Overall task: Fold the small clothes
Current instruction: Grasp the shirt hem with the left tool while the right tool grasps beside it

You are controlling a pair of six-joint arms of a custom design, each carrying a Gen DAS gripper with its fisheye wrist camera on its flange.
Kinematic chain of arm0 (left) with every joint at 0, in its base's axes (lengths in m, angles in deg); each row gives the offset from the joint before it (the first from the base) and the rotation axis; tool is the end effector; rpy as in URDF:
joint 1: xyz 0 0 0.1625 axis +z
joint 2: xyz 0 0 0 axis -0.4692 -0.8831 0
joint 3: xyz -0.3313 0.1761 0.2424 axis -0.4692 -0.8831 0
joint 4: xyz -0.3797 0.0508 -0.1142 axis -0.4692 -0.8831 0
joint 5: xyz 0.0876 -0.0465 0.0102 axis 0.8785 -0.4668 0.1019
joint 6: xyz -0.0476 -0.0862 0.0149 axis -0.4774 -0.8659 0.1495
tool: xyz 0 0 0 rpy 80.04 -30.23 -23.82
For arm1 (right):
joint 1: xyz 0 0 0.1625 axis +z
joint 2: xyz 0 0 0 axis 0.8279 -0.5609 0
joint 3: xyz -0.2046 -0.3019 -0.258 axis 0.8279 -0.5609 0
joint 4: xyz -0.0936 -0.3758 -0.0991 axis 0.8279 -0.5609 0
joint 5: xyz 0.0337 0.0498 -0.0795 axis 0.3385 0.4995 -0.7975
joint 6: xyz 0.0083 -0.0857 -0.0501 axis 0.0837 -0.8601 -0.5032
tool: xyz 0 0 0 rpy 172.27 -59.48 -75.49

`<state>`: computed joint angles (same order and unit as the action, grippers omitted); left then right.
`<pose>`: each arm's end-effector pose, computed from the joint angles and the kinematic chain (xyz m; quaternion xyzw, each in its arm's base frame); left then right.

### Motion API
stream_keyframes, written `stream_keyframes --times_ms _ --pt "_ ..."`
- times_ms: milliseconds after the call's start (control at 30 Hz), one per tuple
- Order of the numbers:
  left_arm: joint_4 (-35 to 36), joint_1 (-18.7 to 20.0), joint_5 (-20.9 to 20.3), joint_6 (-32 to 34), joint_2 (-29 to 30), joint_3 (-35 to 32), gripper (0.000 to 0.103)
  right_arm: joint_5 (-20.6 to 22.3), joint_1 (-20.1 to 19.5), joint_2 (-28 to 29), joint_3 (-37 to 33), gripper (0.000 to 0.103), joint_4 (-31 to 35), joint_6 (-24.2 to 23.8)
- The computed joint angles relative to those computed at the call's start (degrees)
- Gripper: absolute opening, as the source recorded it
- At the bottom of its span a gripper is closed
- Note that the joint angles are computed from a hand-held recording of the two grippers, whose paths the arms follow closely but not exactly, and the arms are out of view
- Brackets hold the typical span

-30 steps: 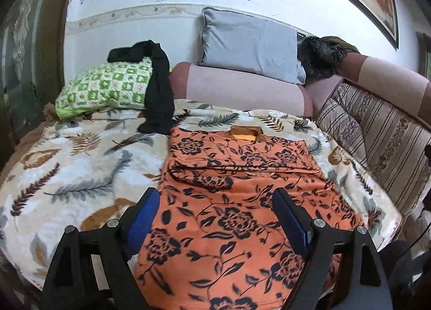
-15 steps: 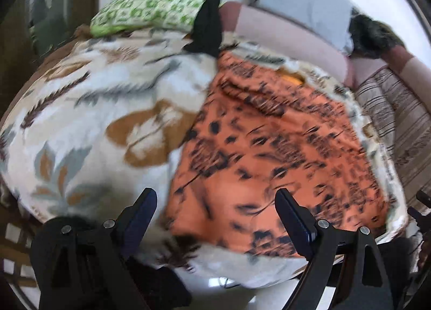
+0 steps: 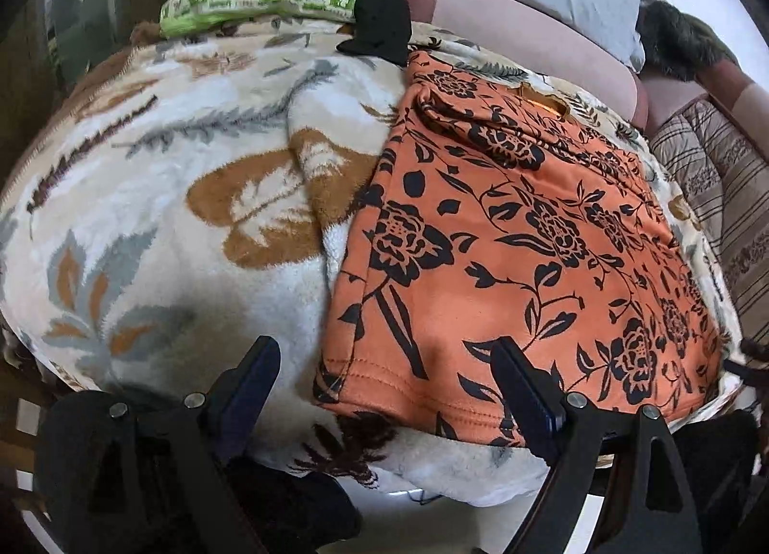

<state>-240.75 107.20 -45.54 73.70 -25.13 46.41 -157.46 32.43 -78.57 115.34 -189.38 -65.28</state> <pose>0.0650 -0.6819 0.2924 0.0640 0.9130 -0.2813 0.2886 0.0940 -0.6922 0.1264 -0.0144 -0.9710 0.2162 0.1009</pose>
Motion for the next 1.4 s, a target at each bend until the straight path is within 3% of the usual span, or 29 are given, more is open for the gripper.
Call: stream_keyframes --times_ms 33,100,167,300,333,400,467,567,600,633,700,767,833,933,967,1000,1033,1067,1100,1133,1167,1200,1233,1267,1400 --pt "0.9 0.4 -0.7 -0.7 0.0 -0.3 0.089 0.0 -0.2 0.3 -0.3 0.087 1.1 0.3" --pt "2.6 0.7 -1.0 -2.2 0.1 -0.7 0.089 0.7 -0.5 0.6 -0.8 0.064 3.1 0.8" --pt "3.2 1.0 -2.1 -3.0 -0.1 -0.9 0.089 0.2 -0.4 0.8 -0.5 0.056 3.1 0.8" --pt "2.6 1.1 -3.1 -2.7 -0.4 -0.7 0.085 0.5 -0.5 0.4 0.4 0.056 2.0 1.5" --pt "2.3 1.1 -3.0 -2.6 -0.5 -0.6 0.081 -0.1 -0.4 0.6 0.3 0.056 2.4 1.8" --pt "2.5 0.9 -2.5 -2.1 -0.6 -0.6 0.051 -0.3 -0.6 0.8 -0.3 0.056 4.2 2.8" --pt "2.6 0.8 -1.7 -1.7 -0.5 -0.8 0.044 -0.7 -0.6 0.8 -0.5 0.056 4.4 3.3" --pt "5.0 1.2 -0.2 -2.3 0.4 -2.1 0.014 -0.8 -0.7 1.0 -0.5 0.054 4.4 3.2" --pt "4.8 1.2 -0.5 -2.4 0.2 -2.0 0.013 -1.1 -0.6 1.1 -0.7 0.035 5.0 3.1" --pt "3.9 1.0 -0.8 -1.9 -0.1 -1.6 0.011 -1.6 -0.5 0.9 -0.7 0.025 5.2 3.3" --pt "0.2 0.3 -0.7 0.8 -0.6 -0.3 0.011 -1.0 -0.3 0.1 0.5 0.018 3.4 3.1" --pt "-1.8 0.0 0.0 2.2 -0.3 0.1 0.011 1.1 -0.4 -0.9 1.8 0.018 1.7 2.6" --pt "1.0 0.4 0.9 0.3 0.6 -1.2 0.016 -1.6 -0.5 -0.3 1.2 0.019 1.7 3.5" --pt "2.9 0.5 1.6 -1.1 1.0 -1.7 0.046 -1.5 -1.3 0.4 -0.4 0.023 6.0 6.2" --pt "2.7 0.5 1.1 -1.3 0.8 -1.5 0.063 -2.3 -0.9 0.5 -0.4 0.026 5.7 5.5" --pt "1.2 0.4 0.7 -1.0 0.7 -1.1 0.065 -2.9 -0.5 0.5 -0.4 0.035 5.6 4.7" --pt "0.0 0.3 0.8 -0.1 0.7 -0.8 0.065 -3.6 -0.2 0.6 -0.5 0.042 5.8 4.2" --pt "-0.1 0.3 1.0 0.3 0.9 -0.8 0.065 -5.1 0.3 0.8 -0.7 0.071 6.1 4.3" --pt "0.5 0.3 1.3 0.5 1.1 -1.0 0.065 -7.4 0.8 1.1 -0.7 0.081 5.6 4.3" --pt "1.8 0.4 1.5 0.1 1.2 -1.4 0.063 -8.6 1.0 1.3 -0.6 0.081 5.3 3.9" --pt "3.2 0.6 1.6 -0.1 1.4 -1.8 0.038 -8.9 1.0 1.4 -0.8 0.081 5.7 3.9" --pt "5.3 0.6 2.7 -0.8 1.8 -2.6 0.019 -8.8 0.7 1.7 -1.2 0.072 6.5 4.2" --pt "5.4 0.7 2.7 -0.8 1.7 -2.7 0.018 -8.2 0.4 1.8 -1.5 0.056 7.4 4.7" --pt "5.6 0.8 1.7 -1.0 1.4 -2.7 0.011 -6.6 -0.1 1.8 -2.1 0.02 9.6 5.4" --pt "2.9 0.0 -1.9 0.2 -0.7 -1.2 0.009 -3.4 -0.3 0.6 -0.6 0.013 7.8 5.2"
